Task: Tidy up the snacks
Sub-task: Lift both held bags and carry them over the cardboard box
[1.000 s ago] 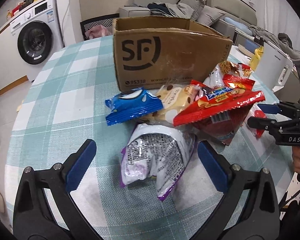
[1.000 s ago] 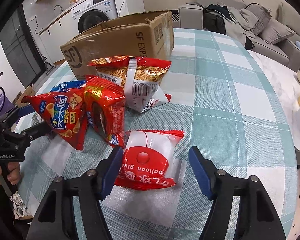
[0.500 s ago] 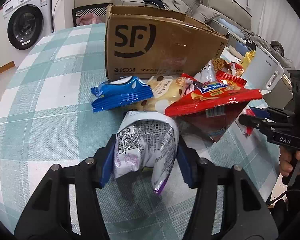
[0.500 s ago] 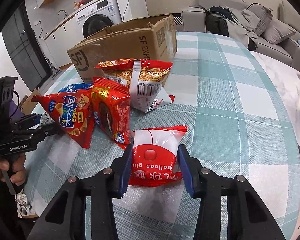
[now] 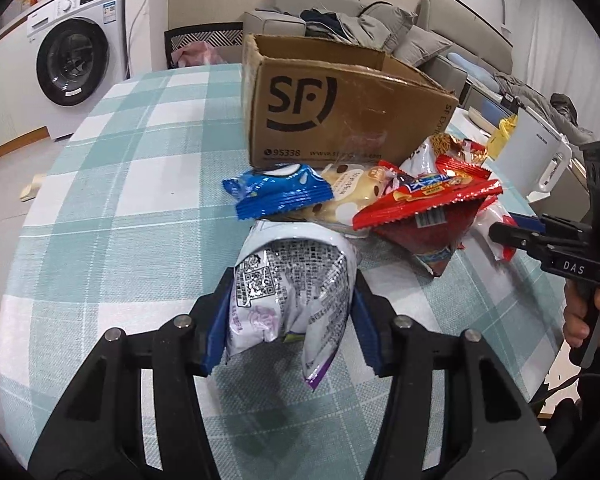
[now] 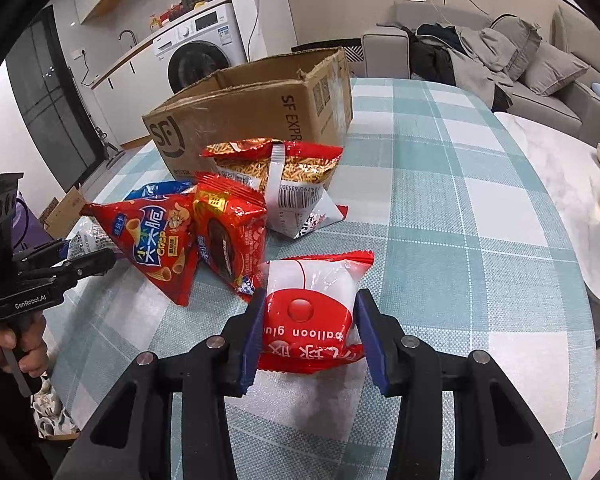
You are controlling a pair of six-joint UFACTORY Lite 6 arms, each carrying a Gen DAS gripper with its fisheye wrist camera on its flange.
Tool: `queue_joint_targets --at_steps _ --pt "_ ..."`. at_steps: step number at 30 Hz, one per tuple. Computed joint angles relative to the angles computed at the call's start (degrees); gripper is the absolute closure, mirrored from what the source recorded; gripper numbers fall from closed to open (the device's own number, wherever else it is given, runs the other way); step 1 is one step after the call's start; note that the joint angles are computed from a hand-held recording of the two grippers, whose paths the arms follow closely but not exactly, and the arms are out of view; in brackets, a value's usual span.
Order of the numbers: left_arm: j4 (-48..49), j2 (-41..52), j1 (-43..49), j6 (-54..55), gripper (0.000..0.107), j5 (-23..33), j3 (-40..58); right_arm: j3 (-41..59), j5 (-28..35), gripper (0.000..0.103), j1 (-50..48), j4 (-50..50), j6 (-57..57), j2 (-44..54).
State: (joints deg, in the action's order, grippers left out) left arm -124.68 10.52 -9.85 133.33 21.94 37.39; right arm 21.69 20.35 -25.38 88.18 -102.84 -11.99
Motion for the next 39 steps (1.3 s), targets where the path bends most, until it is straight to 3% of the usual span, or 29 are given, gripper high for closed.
queue_joint_targets --at_steps 11,20,39 --pt "7.62 -10.86 4.15 -8.03 0.056 0.46 -4.81 -1.74 2.92 0.059 -3.15 -9.18 9.15 -9.78" --pt "11.1 -16.51 2.07 -14.51 0.056 -1.94 -3.45 0.45 7.07 0.059 -3.73 -15.81 16.8 -16.78" --pt "9.01 -13.0 -4.56 -18.66 0.056 -9.67 9.16 11.77 6.81 0.059 2.42 -9.75 15.78 -9.73"
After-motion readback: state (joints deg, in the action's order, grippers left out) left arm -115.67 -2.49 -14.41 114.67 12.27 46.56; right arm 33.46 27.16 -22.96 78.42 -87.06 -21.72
